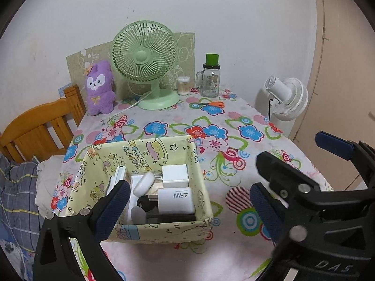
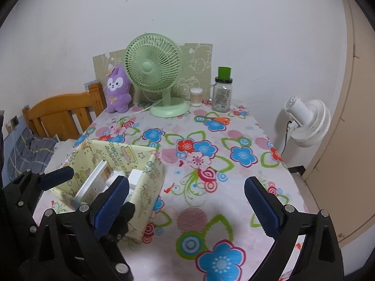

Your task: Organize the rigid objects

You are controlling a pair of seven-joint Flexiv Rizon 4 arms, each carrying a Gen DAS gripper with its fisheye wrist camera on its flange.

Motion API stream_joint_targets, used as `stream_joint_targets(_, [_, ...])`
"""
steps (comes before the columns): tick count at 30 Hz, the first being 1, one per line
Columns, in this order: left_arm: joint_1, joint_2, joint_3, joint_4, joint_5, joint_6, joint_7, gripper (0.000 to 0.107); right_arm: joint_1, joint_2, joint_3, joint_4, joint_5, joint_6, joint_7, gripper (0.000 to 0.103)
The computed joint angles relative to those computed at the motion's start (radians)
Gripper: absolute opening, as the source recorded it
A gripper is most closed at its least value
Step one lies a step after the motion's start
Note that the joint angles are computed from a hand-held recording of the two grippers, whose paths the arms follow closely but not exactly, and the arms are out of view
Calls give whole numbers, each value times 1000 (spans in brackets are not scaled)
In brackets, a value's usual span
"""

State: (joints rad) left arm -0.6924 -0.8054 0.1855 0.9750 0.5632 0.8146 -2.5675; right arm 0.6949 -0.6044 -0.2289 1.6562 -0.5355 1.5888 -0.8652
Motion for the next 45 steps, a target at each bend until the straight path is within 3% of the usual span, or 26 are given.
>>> stream_joint_targets(18, [-50, -9, 26, -72, 76, -54, -76, 103, 100, 68, -195, 131, 121, 110, -10, 101])
stream_joint_targets(25, [-56, 5, 21, -55, 84, -36, -100, 103, 242, 80, -366, 198, 218, 152, -48, 101])
stream_joint_targets(30, [-67, 25, 25, -33, 106, -24, -117, 103, 260, 94, -365, 214, 297, 162, -89, 102])
stream_joint_targets(40, [-69, 61, 24, 11, 138, -1, -187, 103, 377, 84, -477, 234, 389, 160, -165, 103])
stream_joint_targets(45, [-61, 64, 12, 15, 136, 0, -176, 103, 376, 86, -467, 236, 400, 161, -188, 103])
